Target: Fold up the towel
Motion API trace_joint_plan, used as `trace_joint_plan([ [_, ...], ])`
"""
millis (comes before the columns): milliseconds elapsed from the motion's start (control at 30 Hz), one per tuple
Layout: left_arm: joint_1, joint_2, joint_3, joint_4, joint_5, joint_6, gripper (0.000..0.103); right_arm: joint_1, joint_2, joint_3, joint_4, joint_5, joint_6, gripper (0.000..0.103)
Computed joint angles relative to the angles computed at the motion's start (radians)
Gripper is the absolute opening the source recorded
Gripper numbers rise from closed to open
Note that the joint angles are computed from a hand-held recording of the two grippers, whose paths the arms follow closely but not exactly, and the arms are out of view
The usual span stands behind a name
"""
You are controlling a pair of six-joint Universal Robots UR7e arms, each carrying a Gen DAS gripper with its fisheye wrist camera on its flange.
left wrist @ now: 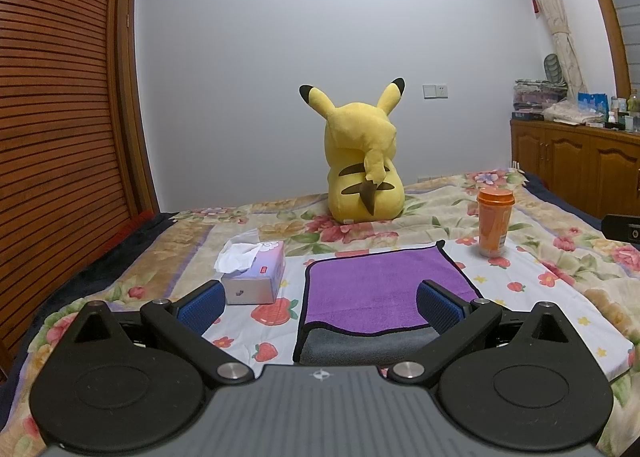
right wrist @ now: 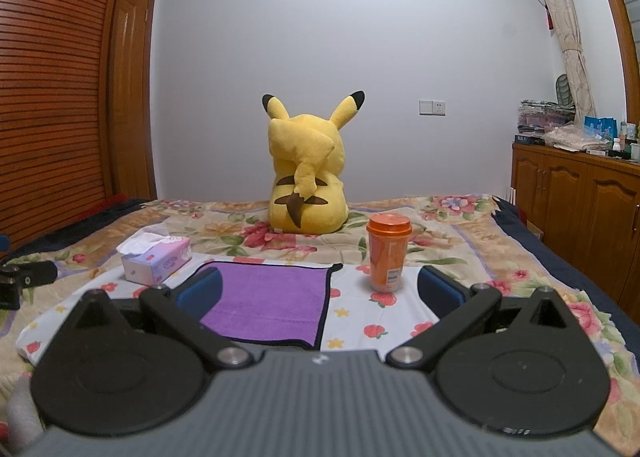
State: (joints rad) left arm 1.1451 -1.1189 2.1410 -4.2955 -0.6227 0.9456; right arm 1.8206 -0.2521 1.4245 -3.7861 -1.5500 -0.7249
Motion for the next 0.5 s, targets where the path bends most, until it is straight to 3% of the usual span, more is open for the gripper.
trace_joint_plan([
  [500,-0.015,0.004,-0.010,0.003,0.015,0.006,0.103,0.004,0.000,-0.001,0.002,-0.003,0.000,0.103],
])
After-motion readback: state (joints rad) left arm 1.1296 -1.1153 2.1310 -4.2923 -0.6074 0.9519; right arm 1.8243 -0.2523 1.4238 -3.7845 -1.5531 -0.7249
